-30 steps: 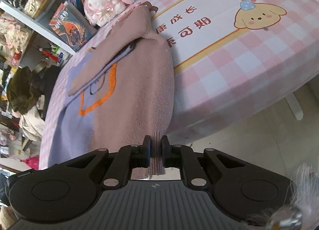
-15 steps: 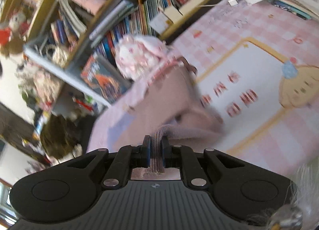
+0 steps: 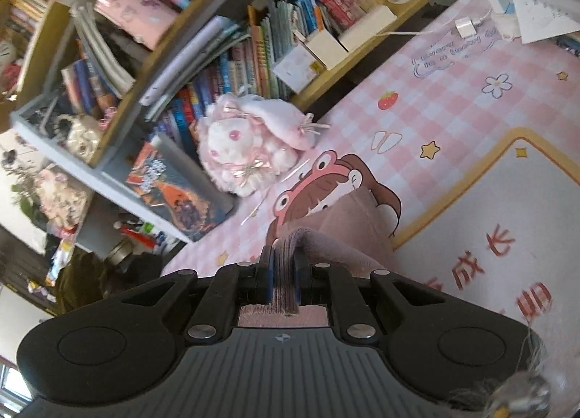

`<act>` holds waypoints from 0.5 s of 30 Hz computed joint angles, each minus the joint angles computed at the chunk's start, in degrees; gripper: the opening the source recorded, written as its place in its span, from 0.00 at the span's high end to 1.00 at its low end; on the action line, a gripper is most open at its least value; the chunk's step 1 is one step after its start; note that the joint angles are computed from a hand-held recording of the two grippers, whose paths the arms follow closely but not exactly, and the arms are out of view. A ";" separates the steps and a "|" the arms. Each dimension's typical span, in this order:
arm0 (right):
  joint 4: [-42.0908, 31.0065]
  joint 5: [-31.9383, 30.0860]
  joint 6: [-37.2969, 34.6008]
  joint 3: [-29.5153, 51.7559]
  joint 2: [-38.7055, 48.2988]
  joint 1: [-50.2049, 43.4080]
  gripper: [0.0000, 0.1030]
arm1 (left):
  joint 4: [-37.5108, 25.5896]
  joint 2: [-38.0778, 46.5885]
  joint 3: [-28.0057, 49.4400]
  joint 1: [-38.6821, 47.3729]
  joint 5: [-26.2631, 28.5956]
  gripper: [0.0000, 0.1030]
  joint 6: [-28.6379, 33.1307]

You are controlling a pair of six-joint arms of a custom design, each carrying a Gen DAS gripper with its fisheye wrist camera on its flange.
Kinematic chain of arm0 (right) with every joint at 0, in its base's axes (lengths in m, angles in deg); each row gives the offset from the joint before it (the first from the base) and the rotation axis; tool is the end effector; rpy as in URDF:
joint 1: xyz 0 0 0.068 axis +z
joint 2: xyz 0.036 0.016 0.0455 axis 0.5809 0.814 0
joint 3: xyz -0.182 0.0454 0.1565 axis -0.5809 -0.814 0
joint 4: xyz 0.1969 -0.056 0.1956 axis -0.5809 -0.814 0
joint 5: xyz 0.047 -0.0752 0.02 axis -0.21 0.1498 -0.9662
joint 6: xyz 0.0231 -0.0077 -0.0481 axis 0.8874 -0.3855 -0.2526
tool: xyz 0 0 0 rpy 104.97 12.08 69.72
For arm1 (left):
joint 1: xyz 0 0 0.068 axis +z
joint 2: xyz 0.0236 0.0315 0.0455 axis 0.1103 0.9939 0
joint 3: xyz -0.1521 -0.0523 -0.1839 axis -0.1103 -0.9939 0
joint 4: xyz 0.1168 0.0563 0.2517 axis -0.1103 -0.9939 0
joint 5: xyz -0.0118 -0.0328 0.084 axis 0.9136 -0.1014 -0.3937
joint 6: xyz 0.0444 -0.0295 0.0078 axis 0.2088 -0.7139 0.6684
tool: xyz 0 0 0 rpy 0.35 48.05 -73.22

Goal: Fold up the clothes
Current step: 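Lift the hem with both grippers and fold it toward the collar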

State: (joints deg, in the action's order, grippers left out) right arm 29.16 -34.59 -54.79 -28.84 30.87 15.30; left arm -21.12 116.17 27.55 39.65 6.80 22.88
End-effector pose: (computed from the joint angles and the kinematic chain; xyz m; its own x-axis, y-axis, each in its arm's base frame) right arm 0.2771 -0.0746 0.1992 -0.7096 0.5091 -0.4871 0.0027 0.6933 0.7206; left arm 0.2190 0.1114 0.1554 -0.5343 -0.7894 -0.3023 -0.2285 0.4792 -0.8475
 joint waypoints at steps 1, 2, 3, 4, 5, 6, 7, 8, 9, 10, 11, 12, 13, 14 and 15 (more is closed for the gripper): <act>0.90 1.01 0.72 0.94 1.95 0.87 0.91 | 0.77 2.17 0.90 -0.65 -0.63 0.96 -0.07; 1.53 1.94 1.24 1.90 3.86 1.63 0.91 | 1.39 4.10 1.74 -1.24 -1.23 0.96 -0.10; 2.05 2.83 1.70 2.87 5.71 2.34 0.91 | 1.95 6.09 2.64 -1.88 -1.83 0.96 -0.12; 2.40 3.73 1.89 3.60 7.20 2.93 0.91 | 2.34 7.84 3.47 -2.47 -2.42 0.96 -0.02; 2.67 4.62 2.07 4.37 8.68 3.51 0.91 | 2.48 9.32 4.22 -2.94 -2.96 0.96 0.20; 2.77 5.58 2.18 5.18 10.09 4.11 0.91 | 2.50 10.74 4.98 -3.36 -3.46 0.96 0.45; 2.82 6.53 2.30 6.03 11.49 4.70 0.90 | 2.48 12.14 5.75 -3.76 -3.96 0.96 0.69; 2.85 7.44 2.40 6.88 12.87 5.26 0.90 | 2.09 13.48 6.63 -4.08 -4.36 0.95 1.00; 2.90 8.15 2.45 7.57 13.97 5.73 0.88 | 1.37 14.64 7.57 -4.47 -5.03 0.94 1.32; 3.42 8.70 2.44 7.87 14.69 6.13 0.83 | 0.60 15.72 8.52 -4.94 -5.91 0.89 1.62; 4.80 9.69 2.46 7.57 14.66 6.50 0.77 | -0.06 16.48 9.30 -5.29 -6.56 0.83 1.95; 6.08 10.67 2.38 7.29 14.59 6.84 0.58 | -0.18 16.46 9.53 -5.38 -6.90 0.78 2.18; 6.89 11.59 1.88 7.12 14.18 6.97 0.52 | -0.03 16.11 9.52 -5.34 -7.13 0.64 2.34; 7.57 12.37 1.30 7.02 13.83 7.06 0.52 | 1.34 15.16 8.71 -4.95 -6.89 0.49 2.11; 7.54 12.45 0.42 7.22 13.66 6.95 0.51 | 3.56 13.90 7.45 -4.32 -6.34 0.45 1.59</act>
